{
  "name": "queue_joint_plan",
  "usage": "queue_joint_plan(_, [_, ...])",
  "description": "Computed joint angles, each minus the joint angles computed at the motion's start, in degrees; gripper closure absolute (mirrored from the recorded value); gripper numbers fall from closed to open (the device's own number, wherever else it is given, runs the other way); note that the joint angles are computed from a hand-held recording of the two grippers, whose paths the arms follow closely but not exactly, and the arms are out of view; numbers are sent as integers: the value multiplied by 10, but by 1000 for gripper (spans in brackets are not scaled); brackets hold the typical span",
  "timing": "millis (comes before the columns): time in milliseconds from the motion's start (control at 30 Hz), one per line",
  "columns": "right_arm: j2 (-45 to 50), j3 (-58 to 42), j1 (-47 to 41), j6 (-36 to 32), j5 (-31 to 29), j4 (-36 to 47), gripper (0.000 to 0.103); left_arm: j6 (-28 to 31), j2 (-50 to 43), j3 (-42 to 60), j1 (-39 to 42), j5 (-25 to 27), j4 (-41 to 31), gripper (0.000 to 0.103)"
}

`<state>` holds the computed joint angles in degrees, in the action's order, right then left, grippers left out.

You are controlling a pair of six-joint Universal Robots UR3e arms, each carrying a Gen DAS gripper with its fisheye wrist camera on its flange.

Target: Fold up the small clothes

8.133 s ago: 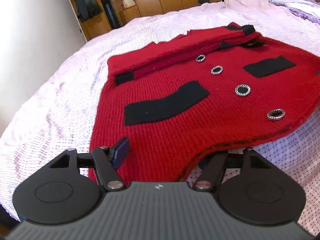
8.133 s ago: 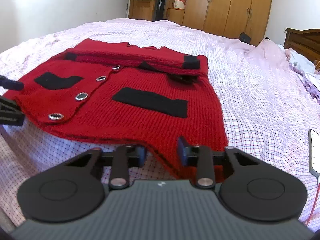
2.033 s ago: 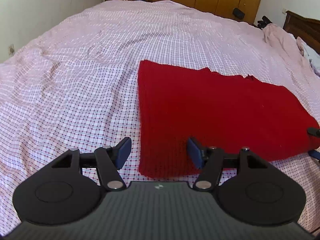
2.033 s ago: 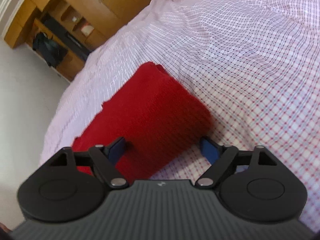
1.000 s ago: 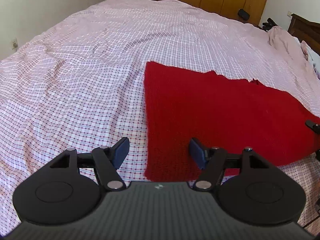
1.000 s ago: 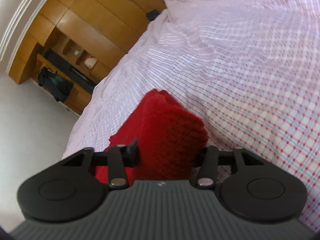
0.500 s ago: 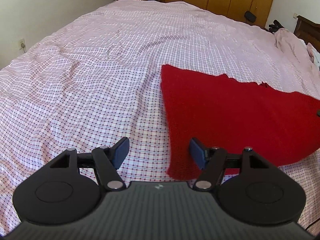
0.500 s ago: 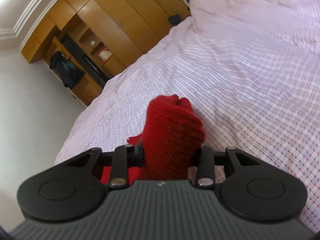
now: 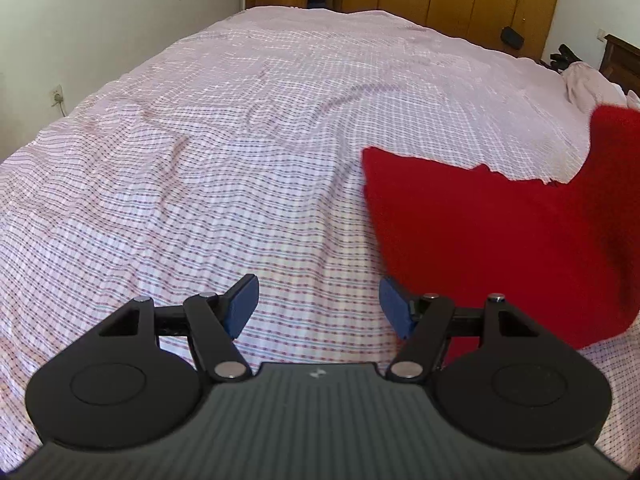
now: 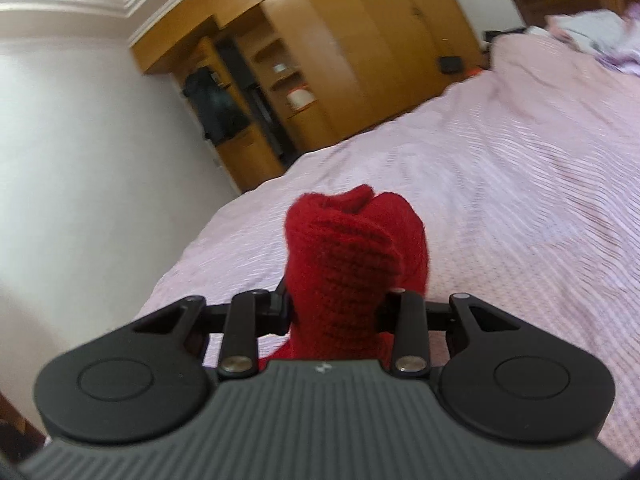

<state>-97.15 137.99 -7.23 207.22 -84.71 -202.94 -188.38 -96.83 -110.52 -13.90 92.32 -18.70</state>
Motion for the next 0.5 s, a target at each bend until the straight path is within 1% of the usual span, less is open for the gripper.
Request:
queue_joint_plan(133, [58, -75, 66, -11, -29, 10, 68, 3, 8, -13, 19, -5, 3, 31])
queue_joint_plan(333, [158, -191, 187, -39, -93, 20, 68, -5, 8, -27, 41, -20, 15, 31])
queue_joint_plan(467, [240, -262, 263, -78, -126, 43, 68, 3, 20, -48, 56, -25, 28, 31])
queue_joint_plan(500, [257, -272, 275, -88, -127, 45, 69, 5, 23, -54, 61, -27, 29, 31])
